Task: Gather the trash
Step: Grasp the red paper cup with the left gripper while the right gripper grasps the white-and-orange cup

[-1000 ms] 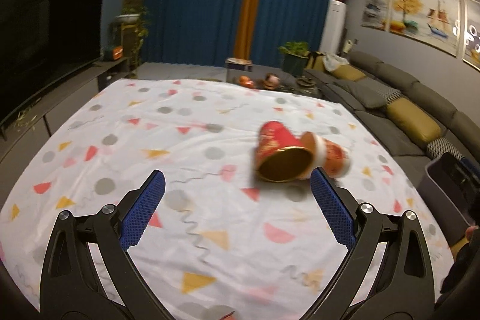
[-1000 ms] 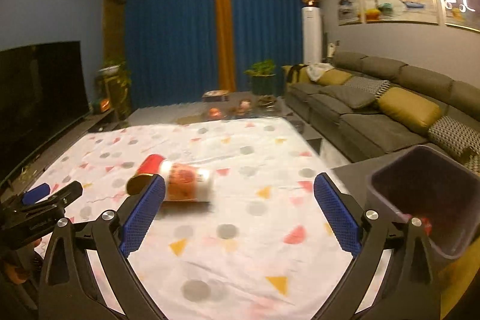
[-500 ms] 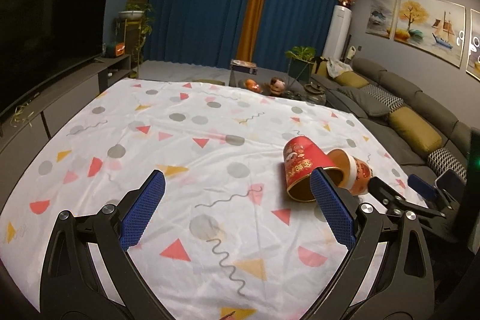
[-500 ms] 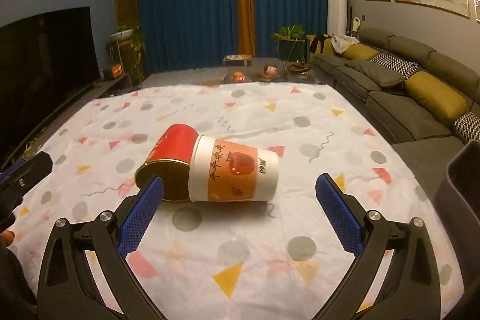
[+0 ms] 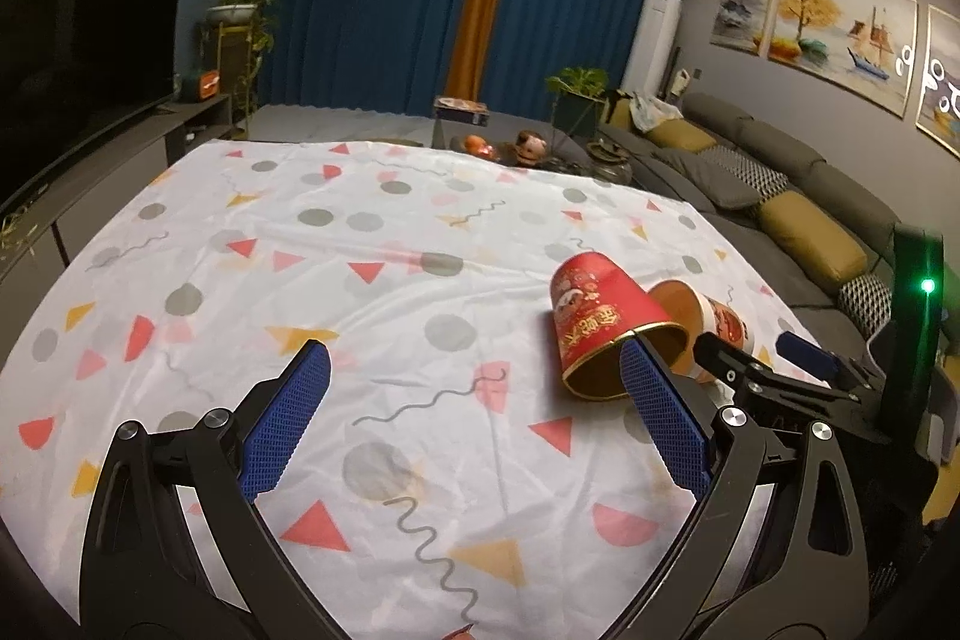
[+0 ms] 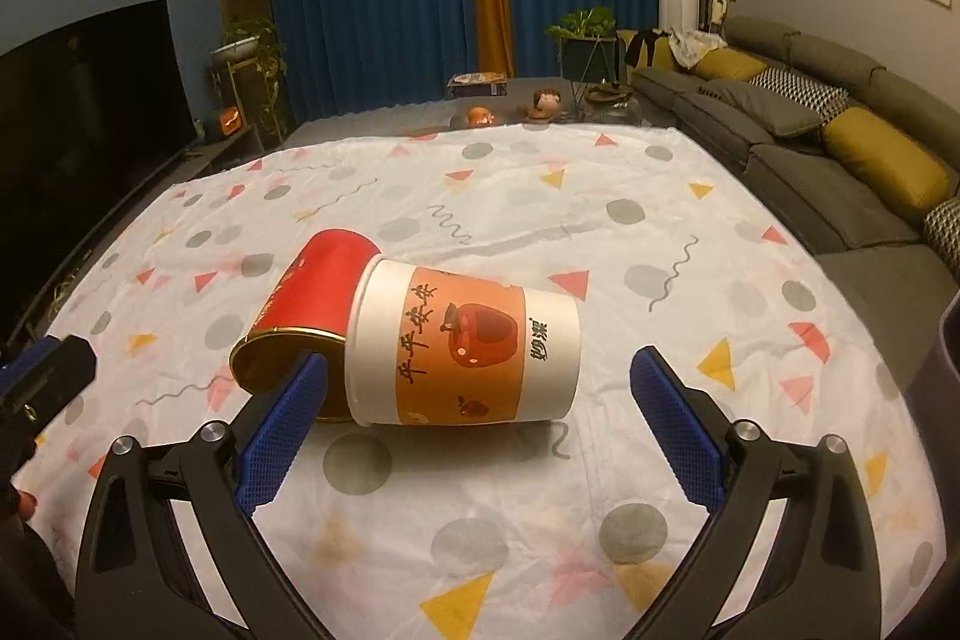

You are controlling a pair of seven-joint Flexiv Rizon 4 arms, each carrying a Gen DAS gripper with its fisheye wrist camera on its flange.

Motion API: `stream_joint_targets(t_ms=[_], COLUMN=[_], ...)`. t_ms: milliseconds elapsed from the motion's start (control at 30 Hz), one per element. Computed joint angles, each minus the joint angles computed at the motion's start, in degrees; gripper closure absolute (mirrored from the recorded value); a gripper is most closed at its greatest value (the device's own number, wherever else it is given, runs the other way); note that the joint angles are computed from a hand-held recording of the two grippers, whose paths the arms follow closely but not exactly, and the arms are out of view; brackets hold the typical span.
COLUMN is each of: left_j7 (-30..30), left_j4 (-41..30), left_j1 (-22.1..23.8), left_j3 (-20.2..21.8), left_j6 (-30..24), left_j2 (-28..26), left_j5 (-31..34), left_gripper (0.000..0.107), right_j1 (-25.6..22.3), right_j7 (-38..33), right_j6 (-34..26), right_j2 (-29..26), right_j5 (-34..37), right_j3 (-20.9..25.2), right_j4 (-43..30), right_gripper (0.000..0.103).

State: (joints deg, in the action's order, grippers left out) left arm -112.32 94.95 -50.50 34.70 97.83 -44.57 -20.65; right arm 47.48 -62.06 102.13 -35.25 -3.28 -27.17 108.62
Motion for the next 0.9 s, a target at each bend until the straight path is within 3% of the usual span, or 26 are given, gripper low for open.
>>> stream_joint_targets(t_ms=[133,200,300,433,667,833,900], left_j7=[1.2,1.2,0.6,-0.6,-0.3,0.1,0.6], left_j4=[-1.5,-2.4,-3.9,-6.8,-12.9,-17.2,-18.4], left_j1=[1.3,1.5,1.6,2.4,6.0,9.9,11.6], left_j3=[-1.7,-1.7,-1.4,-1.3,-4.8,-9.0,-11.4], left_j6=[-1.0,-2.0,-4.1,-8.0,-15.9,-20.5,-22.0], left_j2=[-0.2,-0.5,-1.0,-1.8,-3.1,-4.0,-4.1], left_j5=[1.3,2.0,3.9,6.7,11.6,13.9,14.6], left_gripper=[0.011,0.011,0.011,0.011,0.013,0.029,0.046], right_j1=[-4.5,-5.4,-6.4,-4.8,-2.7,-2.1,-1.7], right_j7=[-0.2,-0.2,0.0,-0.1,-2.6,-5.5,-6.8], right_j6=[-1.1,-1.6,-1.4,0.4,2.9,4.8,5.3], right_j2=[0.5,0.7,0.8,1.1,2.6,4.4,4.9], right_j5=[-1.8,-2.7,-3.6,-2.8,1.2,4.2,5.4], right_j3=[5.0,6.0,6.9,4.7,2.2,2.2,2.1], right_j4=[-1.0,-1.2,-1.1,0.3,3.3,5.2,5.7], right_gripper=[0.015,0.024,0.024,0.024,0.024,0.024,0.024])
